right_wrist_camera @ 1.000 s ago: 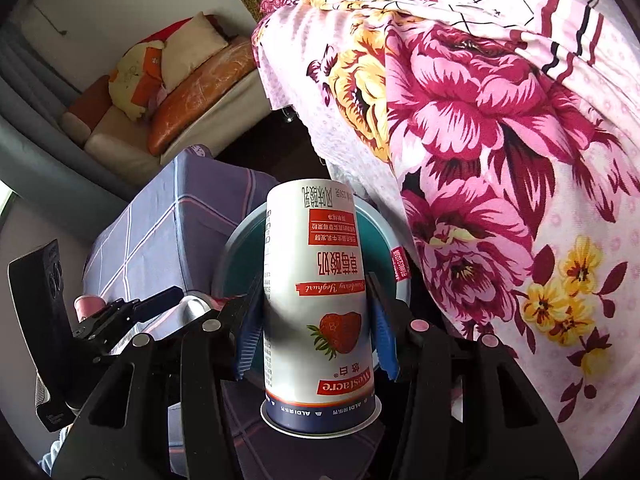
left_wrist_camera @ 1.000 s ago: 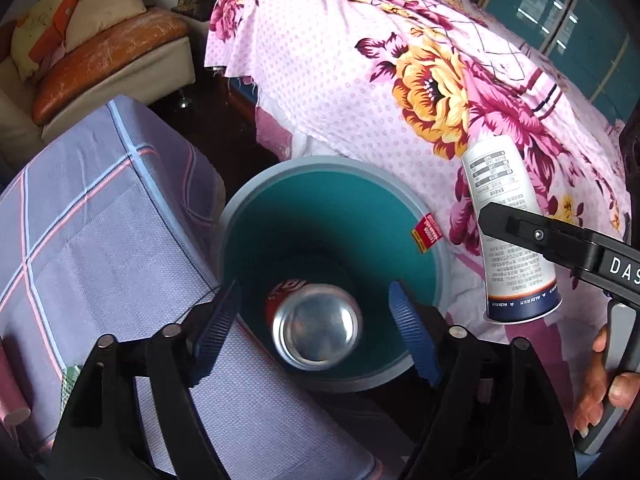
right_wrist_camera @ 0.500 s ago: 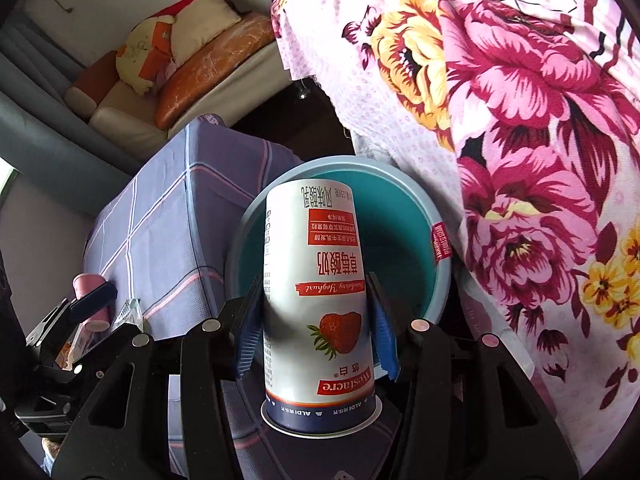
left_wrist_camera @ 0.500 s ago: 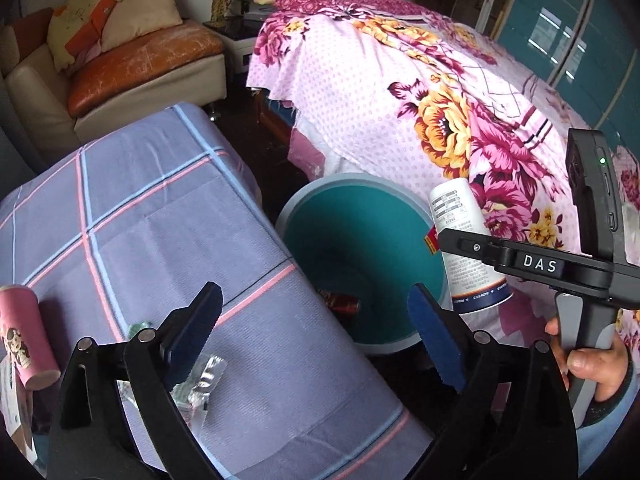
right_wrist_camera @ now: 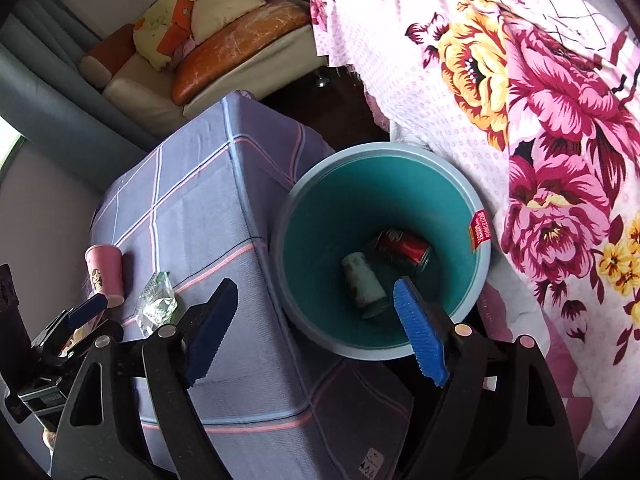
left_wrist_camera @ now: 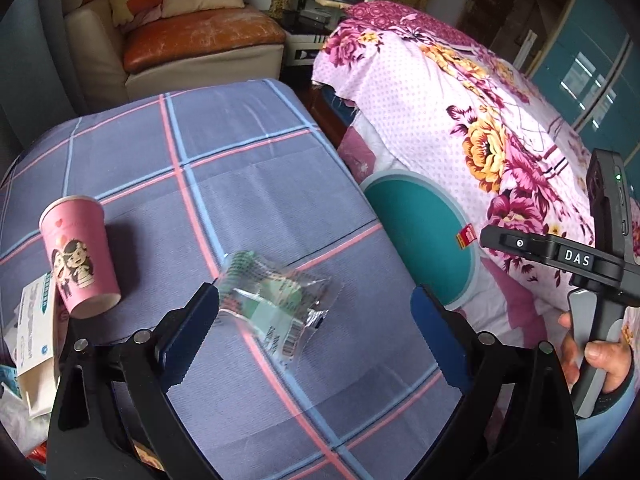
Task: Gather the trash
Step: 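Grasp the white medicine box with the left tool while the right tool grasps the pink paper cup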
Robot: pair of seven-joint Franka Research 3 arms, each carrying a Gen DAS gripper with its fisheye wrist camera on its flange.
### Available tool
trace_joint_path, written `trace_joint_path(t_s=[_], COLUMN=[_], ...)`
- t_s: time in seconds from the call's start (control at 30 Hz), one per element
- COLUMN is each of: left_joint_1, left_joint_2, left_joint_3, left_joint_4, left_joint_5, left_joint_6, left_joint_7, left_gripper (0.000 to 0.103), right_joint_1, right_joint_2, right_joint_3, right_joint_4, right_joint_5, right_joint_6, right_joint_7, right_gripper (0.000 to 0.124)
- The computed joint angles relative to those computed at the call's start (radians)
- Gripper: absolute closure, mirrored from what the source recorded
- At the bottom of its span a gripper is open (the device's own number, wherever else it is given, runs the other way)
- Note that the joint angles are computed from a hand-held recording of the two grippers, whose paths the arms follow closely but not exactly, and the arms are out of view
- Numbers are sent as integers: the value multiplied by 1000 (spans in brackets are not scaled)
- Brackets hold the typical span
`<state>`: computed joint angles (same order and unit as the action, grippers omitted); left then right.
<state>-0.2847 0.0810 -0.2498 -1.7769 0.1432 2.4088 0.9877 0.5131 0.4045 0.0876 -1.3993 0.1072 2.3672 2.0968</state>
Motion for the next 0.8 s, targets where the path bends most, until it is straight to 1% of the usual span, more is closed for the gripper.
trace_joint_path(t_s=[0.17, 0.27, 0.33, 0.5, 0.57, 0.67, 0.8], left_joint_1=[16, 28, 38, 71, 89, 108, 135], left_joint_2=[-104, -169, -211, -296, -316, -331, -310], left_joint_3=[12, 22, 31, 51, 59, 79, 96], left_joint_4=[-96, -146, -175, -227, -238, -249, -232], left_joint_5=[4, 11, 4, 16, 25, 4, -15], left_joint_6=[-7, -20, -29, -82, -119, -152, -218], left_joint_7=[-4, -6, -4, -18, -31, -31, -29], left_gripper=[6, 6, 6, 6, 6, 6, 6], right_joint_1=[35, 59, 75, 111, 124, 140, 150], right_joint_2=[7, 18, 32, 83, 111, 151, 192], right_joint_3=[9, 13, 15, 17, 16, 15, 11], right_joint_4=[47, 85, 122, 226, 277, 347, 412], right_joint_5=[-23, -41, -51, -64, -67, -65, -52], right_joint_6=[-33, -61, -82, -130, -157, -190, -220], right_joint_7=[11, 16, 16, 17, 16, 6, 1], right_gripper=[47, 42, 42, 42, 42, 42, 42])
